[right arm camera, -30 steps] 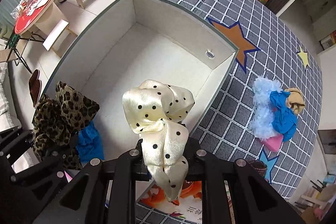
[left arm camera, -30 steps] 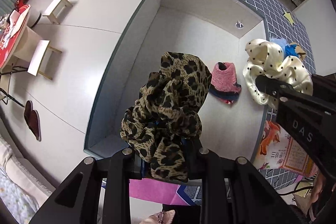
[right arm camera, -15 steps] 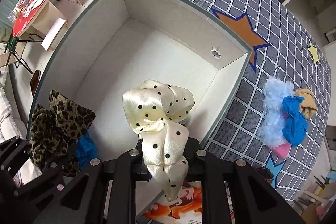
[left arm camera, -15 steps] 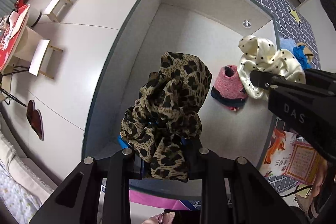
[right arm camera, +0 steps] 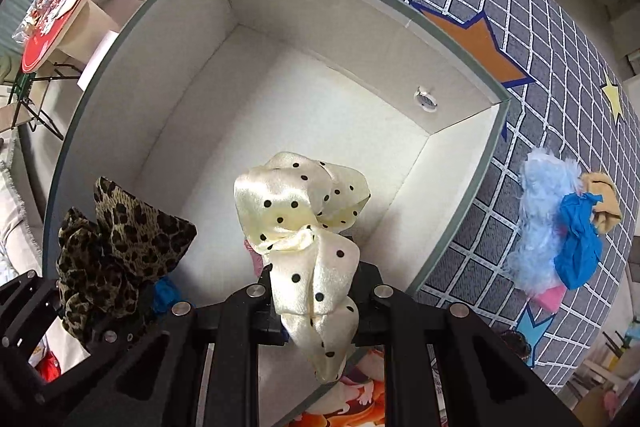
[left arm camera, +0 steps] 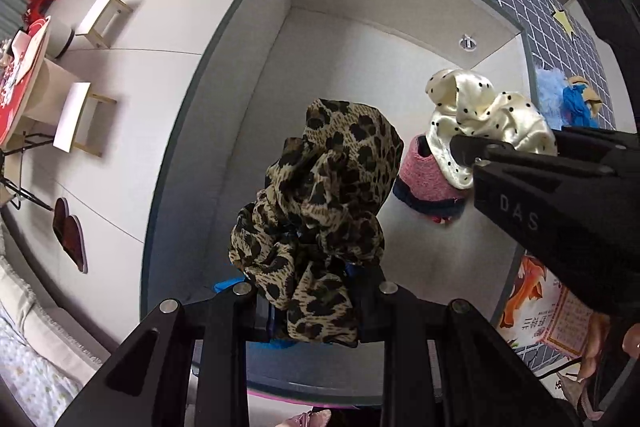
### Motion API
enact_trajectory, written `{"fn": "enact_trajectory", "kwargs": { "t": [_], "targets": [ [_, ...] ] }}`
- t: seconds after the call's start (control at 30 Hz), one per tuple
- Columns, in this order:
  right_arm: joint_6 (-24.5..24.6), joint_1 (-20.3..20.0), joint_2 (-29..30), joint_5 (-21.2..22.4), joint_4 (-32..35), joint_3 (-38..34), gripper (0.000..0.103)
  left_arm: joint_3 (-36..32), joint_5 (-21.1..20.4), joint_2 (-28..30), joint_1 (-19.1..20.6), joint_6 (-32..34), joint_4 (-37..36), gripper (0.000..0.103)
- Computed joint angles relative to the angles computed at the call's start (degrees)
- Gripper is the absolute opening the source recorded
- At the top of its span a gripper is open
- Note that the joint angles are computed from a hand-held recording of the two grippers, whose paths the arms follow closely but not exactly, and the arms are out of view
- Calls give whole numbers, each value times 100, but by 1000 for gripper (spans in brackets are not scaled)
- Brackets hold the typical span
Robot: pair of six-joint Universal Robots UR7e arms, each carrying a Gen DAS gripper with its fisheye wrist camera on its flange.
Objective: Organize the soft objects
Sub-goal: 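Hold the leopard scarf and polka-dot scrunchie above the white box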
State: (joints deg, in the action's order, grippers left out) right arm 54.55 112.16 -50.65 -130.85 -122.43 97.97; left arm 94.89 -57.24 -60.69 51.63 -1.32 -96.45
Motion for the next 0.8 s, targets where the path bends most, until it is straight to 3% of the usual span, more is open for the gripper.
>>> {"fn": "enact_trajectory", "kwargs": {
  "t": [0.47, 0.8],
  "targets": [
    [-191, -122, -38, 88, -451, 254, 19, -81, 83, 195, -35, -146, 106, 28],
    [-224, -96, 10, 31, -424, 227, 19, -84, 117, 227, -54, -197, 162, 28]
  ]
}}
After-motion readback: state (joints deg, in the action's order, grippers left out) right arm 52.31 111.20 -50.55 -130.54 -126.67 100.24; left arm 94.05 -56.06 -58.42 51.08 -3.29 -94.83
